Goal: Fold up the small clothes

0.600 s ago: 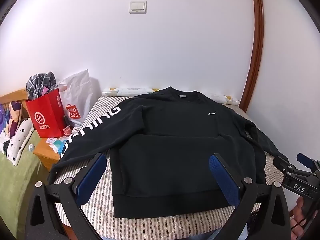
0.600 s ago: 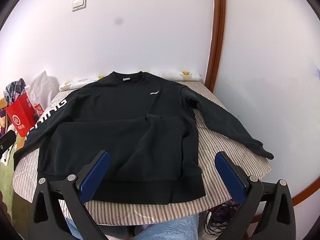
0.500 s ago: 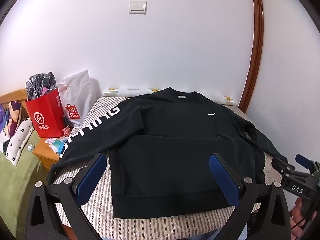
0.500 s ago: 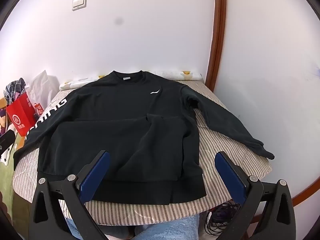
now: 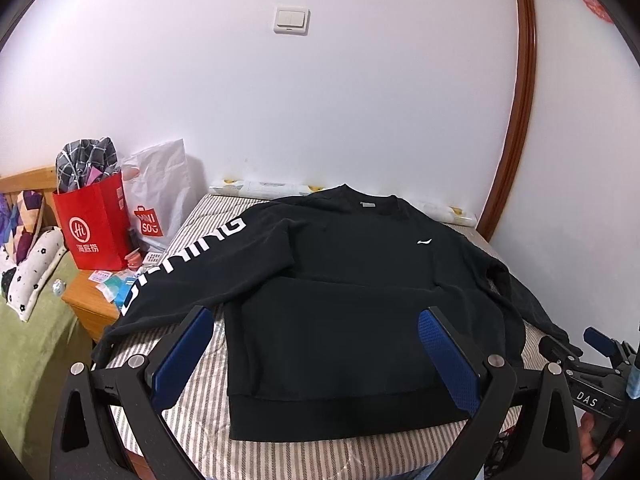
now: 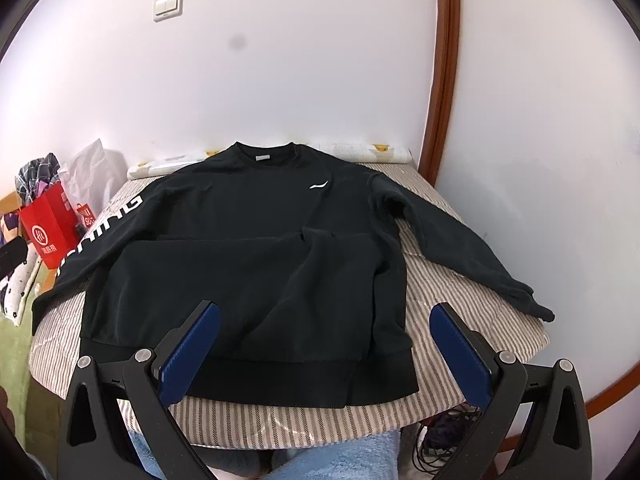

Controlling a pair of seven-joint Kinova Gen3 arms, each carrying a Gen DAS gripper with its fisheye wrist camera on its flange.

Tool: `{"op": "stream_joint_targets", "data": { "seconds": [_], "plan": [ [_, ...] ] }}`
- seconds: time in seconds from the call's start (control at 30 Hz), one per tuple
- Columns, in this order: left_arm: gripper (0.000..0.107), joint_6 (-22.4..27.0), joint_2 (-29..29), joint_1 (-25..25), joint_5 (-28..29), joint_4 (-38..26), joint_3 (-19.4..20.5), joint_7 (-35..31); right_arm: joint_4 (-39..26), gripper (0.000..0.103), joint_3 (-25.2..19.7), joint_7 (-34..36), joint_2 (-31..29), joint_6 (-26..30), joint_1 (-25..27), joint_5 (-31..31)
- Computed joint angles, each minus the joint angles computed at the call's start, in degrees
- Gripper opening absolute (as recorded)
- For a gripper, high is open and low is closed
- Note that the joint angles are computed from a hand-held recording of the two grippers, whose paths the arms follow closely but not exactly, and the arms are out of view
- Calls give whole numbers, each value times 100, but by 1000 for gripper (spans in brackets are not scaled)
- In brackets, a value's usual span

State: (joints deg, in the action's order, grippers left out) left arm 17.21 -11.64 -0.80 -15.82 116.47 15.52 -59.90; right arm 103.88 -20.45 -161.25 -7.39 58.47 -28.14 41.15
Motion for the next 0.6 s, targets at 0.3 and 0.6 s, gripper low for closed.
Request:
{"op": "stream_joint_targets", "data": {
  "seconds": [0.3,0.6],
  "plan": [
    [103,-68,92,220,350,-44,-369,-440,32,103,38,-255,229,-54,-228,650],
    [103,-111,146,399,726,-18,-613,-879,46,103,212,-141,189,-310,-139,192]
  ]
}}
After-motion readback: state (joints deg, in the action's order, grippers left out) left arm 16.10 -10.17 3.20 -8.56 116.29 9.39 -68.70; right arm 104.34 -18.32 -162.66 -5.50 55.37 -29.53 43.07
